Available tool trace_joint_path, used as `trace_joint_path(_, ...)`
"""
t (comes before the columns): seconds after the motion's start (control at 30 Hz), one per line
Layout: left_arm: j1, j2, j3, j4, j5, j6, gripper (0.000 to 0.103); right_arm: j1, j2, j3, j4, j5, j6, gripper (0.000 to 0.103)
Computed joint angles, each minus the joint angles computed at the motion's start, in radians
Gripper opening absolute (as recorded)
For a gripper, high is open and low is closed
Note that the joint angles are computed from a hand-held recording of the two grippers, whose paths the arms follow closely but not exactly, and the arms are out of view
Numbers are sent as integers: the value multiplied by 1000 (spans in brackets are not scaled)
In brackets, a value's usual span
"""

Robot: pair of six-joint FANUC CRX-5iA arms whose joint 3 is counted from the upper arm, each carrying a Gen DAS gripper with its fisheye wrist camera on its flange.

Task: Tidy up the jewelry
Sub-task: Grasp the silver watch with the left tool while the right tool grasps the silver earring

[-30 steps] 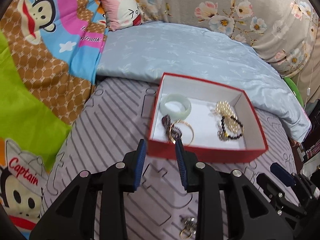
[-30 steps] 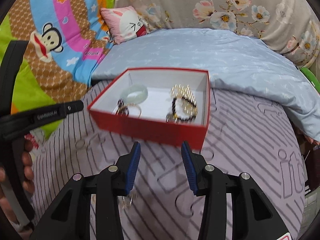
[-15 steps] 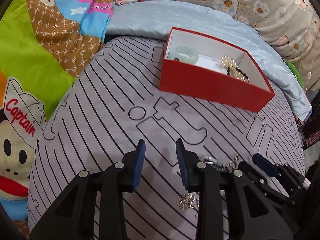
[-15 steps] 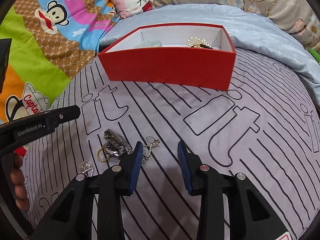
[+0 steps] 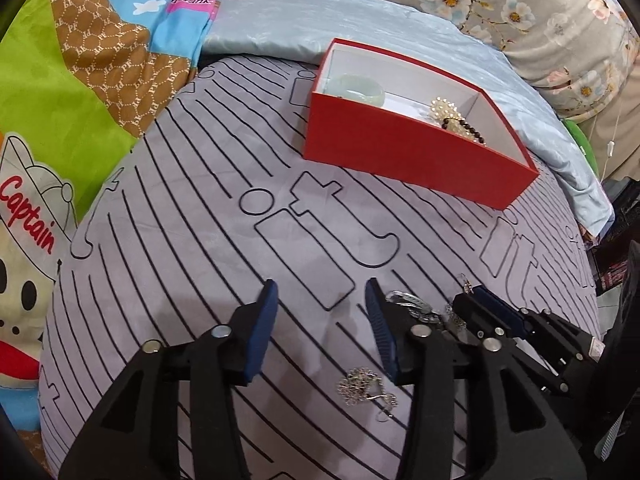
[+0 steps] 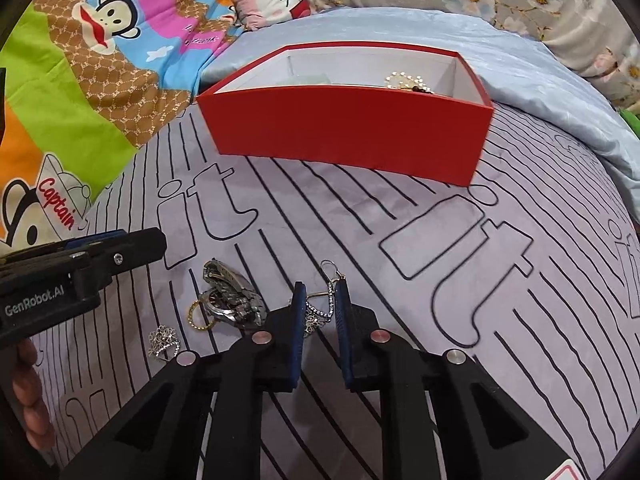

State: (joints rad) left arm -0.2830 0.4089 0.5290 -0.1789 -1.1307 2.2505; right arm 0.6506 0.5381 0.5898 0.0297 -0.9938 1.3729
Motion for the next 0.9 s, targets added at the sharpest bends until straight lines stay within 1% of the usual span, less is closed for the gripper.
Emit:
trace_joint_path(0.07,-7,7,6,11,8,-7,51,-7,-5,-2,-2,-5,-9,1)
trace_joint_path(0.27,-23,56,49,58,5,-53,51,-28,-41,-41,2,15,-45,0)
trace_joint_path(0.5,-37,107,100,80,-6,-58,51,-46,-81,-88,3,42,-78,0)
trace_joint_path(0.6,-39,121,112,88,-9,-62,44,-52,-94,-98,-7,46,-80,0)
trace_joint_path(0.7,-51,128,128,60,-18,-56,41,-55,-102,-104,-17,52,-79,0)
trace_joint_path(0.73,-50,128,127,59,-17,-53,33,-55,-103,-104,-19,52,-78,0)
trace_joint_path(0.77,-47,126,119,69,-9,-56,31,-55,-103,-104,-21,53,-76,0)
trace_joint_path(0.9,-44,120,108,80,-2,-61,30,-54,-105,-106,-28,51,-74,0)
